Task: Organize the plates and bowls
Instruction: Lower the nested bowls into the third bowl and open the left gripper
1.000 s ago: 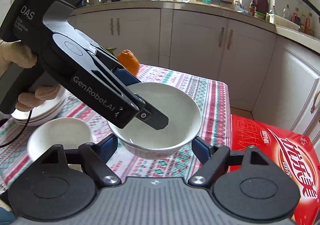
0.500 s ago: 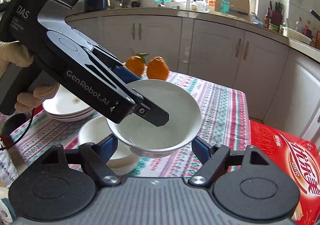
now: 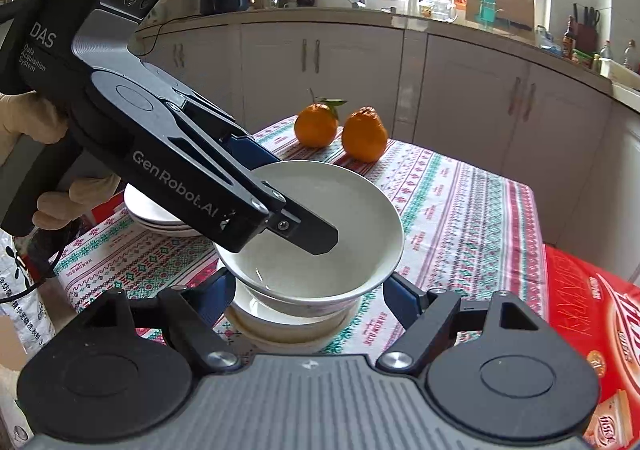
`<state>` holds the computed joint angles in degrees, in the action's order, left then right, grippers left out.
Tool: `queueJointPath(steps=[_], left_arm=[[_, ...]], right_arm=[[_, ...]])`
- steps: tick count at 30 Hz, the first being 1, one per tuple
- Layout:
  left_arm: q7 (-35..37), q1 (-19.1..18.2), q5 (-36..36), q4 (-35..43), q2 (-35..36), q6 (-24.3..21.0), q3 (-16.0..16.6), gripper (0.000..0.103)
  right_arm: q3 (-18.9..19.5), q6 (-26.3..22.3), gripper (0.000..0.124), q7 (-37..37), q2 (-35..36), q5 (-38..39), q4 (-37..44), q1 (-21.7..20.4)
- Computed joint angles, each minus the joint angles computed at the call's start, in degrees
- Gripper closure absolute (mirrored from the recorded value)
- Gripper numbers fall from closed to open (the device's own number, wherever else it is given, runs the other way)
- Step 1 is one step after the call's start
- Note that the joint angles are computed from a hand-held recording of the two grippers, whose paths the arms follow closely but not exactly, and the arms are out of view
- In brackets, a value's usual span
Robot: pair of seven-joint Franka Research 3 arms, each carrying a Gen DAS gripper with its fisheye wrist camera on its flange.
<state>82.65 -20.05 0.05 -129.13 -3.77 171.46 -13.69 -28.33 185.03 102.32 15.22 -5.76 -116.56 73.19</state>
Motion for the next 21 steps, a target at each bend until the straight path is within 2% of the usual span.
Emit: queueJointPath(steps=[3,13,16,19,21], left_arm=[[1.0,-0.3,-2.0,-0.6,0.3,0.2,0.3,0.037],[4.5,-0.4,-6.6,-1.7,0.8,1.7,0.5,0.037],[4.2,-0.3,-7.0,-1.8,1.0,1.6,0.4,0.037],[5.1,-0.2,-8.3,-1.9,1.2,1.3,0.5,0.036],[6.0,-0.3,-9.5,-2.1,1.2,1.5,0.5,0.036]], right_arm=[[3.9,-0.9,0.039,-1.0,0.7,0.4,0.9,-3.4],[9.8,-1.6,0.039,-1.1,1.4,-0.2,2.0,-9.2],[13.0,-2.2,0.039,-1.6,1.6,-0.1,2.6,-12.1],[13.8,-2.8,0.039,-1.1,2.0,-0.8,3.0,-13.0],[15.9,-3.0,0.039,-1.3,1.9,-0.6,3.0,-15.0]])
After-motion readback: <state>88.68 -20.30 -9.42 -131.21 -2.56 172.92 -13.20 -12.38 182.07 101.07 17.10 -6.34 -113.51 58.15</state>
